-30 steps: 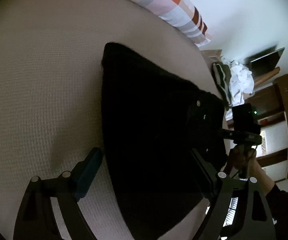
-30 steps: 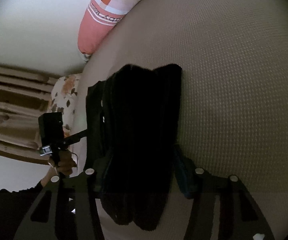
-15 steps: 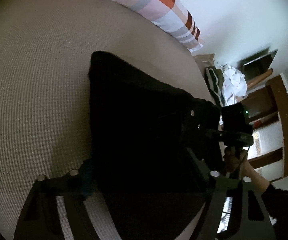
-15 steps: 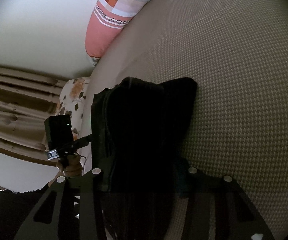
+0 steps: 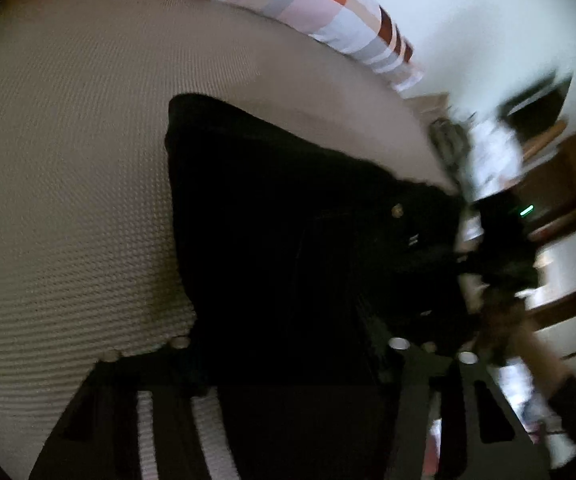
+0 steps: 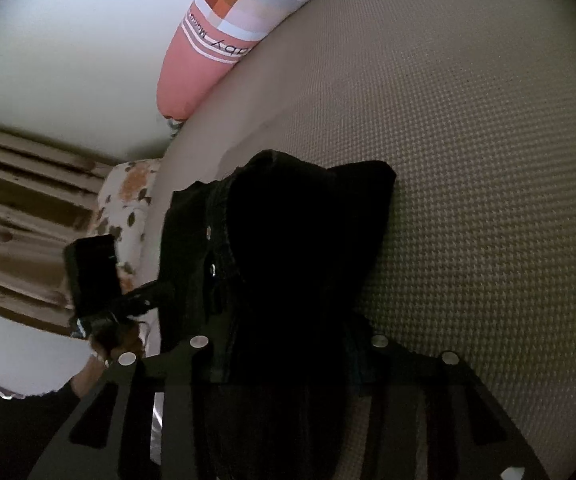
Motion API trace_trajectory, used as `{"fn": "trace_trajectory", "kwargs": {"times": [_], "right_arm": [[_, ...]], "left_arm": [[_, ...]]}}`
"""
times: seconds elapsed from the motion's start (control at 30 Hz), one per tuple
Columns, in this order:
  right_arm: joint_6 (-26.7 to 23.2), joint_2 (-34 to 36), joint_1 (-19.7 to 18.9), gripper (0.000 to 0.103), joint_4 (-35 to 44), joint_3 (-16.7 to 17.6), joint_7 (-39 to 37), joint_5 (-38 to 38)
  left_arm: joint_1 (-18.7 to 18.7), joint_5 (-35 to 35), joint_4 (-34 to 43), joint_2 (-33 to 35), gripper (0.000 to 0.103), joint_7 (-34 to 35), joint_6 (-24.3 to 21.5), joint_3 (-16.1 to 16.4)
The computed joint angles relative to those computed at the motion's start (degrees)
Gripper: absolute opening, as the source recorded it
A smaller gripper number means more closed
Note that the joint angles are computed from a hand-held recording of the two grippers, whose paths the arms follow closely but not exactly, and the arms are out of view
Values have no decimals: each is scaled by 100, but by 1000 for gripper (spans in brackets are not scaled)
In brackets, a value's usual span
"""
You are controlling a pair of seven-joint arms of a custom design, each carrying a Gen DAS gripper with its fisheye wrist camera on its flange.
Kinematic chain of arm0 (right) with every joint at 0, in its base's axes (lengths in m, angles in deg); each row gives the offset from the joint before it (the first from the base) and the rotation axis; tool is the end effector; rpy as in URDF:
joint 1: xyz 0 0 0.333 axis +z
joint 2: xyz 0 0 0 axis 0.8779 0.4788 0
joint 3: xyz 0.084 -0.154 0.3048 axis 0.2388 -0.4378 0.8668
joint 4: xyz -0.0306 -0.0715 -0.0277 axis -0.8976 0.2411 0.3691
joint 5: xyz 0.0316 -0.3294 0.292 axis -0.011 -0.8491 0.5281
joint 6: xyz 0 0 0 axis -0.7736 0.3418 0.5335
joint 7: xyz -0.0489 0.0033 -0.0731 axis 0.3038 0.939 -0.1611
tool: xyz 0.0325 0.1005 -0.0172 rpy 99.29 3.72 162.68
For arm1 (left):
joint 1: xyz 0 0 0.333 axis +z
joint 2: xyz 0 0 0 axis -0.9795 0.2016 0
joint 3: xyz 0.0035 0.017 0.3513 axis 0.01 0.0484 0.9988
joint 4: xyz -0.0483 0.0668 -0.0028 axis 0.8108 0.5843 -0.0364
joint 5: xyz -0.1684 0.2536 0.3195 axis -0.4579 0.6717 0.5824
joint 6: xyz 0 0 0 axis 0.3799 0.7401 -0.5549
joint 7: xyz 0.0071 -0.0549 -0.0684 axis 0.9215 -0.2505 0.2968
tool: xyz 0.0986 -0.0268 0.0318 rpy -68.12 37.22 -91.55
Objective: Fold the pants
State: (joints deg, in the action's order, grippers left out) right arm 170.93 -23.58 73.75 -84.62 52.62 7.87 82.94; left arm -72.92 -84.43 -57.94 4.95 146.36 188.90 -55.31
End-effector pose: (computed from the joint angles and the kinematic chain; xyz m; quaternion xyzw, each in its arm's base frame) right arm 0.6107 0.1820 0.4133 -0.5987 0.6740 0.1635 0.4008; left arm 0.6518 -0.0526 0.4515 0.5408 -0.7726 0.3159 0.1041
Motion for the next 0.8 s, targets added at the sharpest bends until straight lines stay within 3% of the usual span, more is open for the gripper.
{"fn": "trace_trajectory", "kwargs": {"times": [0.1, 0.3, 0.47, 0.8], "right_arm": [[335, -72, 116, 33, -37, 27, 351, -373], [924, -254, 343, 25, -120, 66, 1228, -1372], [1105, -319, 445, 22, -113, 94, 1623, -1624], [1212, -334, 665, 22, 37, 198, 1799, -1730]], "left_arm": [[-147, 355, -230, -183, 39, -299, 524, -15], [-285, 679, -482, -419, 19, -642, 1055, 5], [-434, 1013, -769, -719, 16, -654, 1458, 59], [-492, 872, -1114, -1176, 15, -504, 1644, 368]]}}
